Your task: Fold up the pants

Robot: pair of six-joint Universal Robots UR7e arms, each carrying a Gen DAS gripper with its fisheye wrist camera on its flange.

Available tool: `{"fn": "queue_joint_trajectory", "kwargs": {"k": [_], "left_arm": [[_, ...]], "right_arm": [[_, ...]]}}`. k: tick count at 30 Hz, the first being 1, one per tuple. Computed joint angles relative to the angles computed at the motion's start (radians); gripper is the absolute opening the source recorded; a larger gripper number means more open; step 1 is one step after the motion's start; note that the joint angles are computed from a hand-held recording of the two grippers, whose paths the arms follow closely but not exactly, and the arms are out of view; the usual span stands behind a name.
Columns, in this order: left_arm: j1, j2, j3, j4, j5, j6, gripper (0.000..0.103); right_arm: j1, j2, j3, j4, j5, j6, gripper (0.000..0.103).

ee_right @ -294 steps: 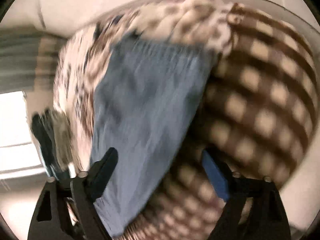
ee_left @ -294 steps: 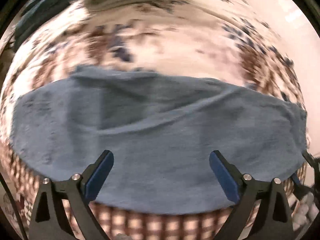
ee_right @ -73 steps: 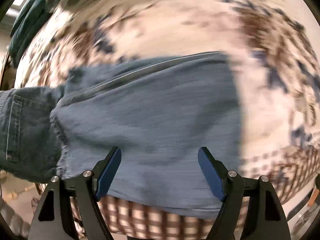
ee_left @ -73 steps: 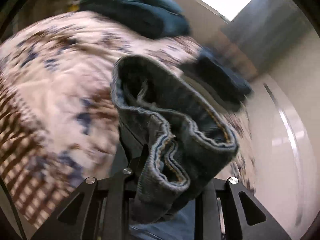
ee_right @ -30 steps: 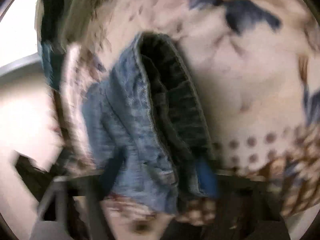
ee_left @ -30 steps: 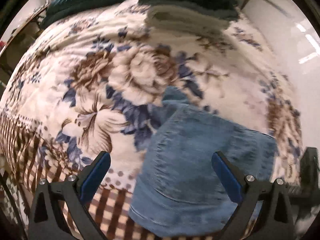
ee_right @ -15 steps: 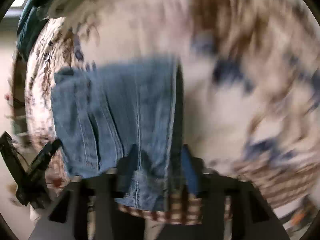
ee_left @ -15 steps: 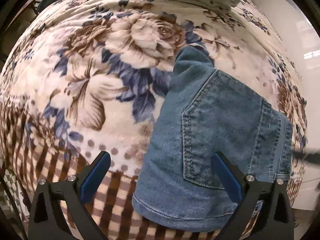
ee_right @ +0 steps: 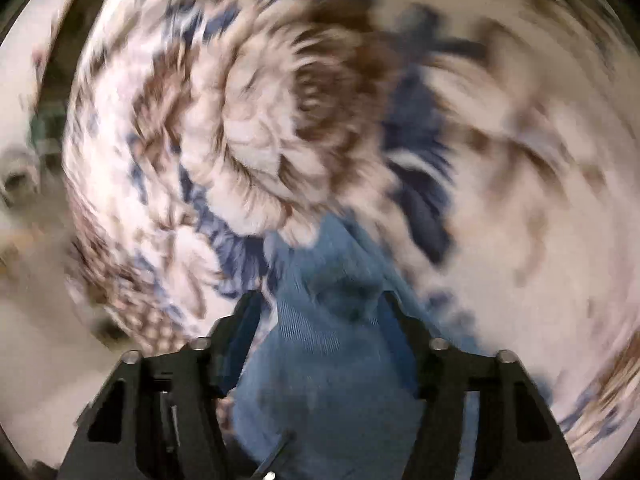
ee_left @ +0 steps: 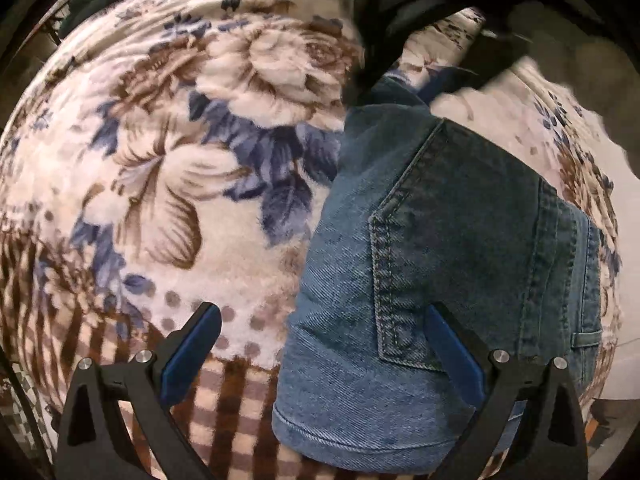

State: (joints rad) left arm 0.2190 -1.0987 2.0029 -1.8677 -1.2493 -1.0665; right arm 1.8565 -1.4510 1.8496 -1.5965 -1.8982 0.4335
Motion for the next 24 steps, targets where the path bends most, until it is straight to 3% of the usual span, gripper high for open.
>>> {"fn": "queue_joint_trajectory", "kwargs": {"k": [3,4,6,9,10,13,15,17,18,19,21,23,24], "left_arm": [[0.012,-0.004,0.014,-0.021,-0.020,0.017,0.103],[0.013,-0.009,0.022,-0.032,-0.024,0.019,0.103],[0.015,-0.020,0.040,-0.060,-0.033,0.029,0.103],[0.025,-0.031,0.056,-0.097,-0.056,0.032,0.103],[0.028,-0.029,0.054,-0.098,-0.064,0.032,0.103],[0.035,-0.028,0.051,-0.098,-0.083,0.051,0.103],[0.040,-0.034,0.046,-0.093,-0.087,0.055,0.103],[0.042,-0.040,0.041,-0.080,-0.084,0.059,0.103],[0.044,-0.043,0.040,-0.078,-0.081,0.064,0.103],[0.048,-0.047,0.038,-0.071,-0.077,0.073,0.103],[0.050,-0.044,0.035,-0.069,-0.074,0.089,0.103],[0.053,-0.035,0.023,-0.062,-0.068,0.111,0.103],[0.051,-0.034,0.025,-0.063,-0.067,0.120,0.103]], "right_arm": [[0.034,0.113,-0.057,0.093,-0.087,-0.022,0.020],[0.026,0.110,-0.059,0.082,-0.075,0.004,0.016],[-0.065,0.034,-0.014,-0.014,0.059,0.131,0.014],[-0.296,-0.197,0.186,-0.236,0.343,0.353,0.013],[-0.343,-0.250,0.236,-0.277,0.398,0.385,0.013],[-0.349,-0.294,0.261,-0.288,0.422,0.389,0.013],[-0.283,-0.242,0.197,-0.259,0.358,0.358,0.018],[-0.177,-0.141,0.079,-0.164,0.219,0.275,0.050],[-0.129,-0.079,0.017,-0.099,0.148,0.238,0.074],[-0.102,-0.034,-0.019,-0.067,0.112,0.204,0.077],[-0.059,0.080,-0.095,0.054,0.043,0.137,0.076],[-0.027,0.179,-0.138,0.162,-0.055,0.087,0.037],[-0.019,0.205,-0.148,0.185,-0.102,0.089,0.031]]}}
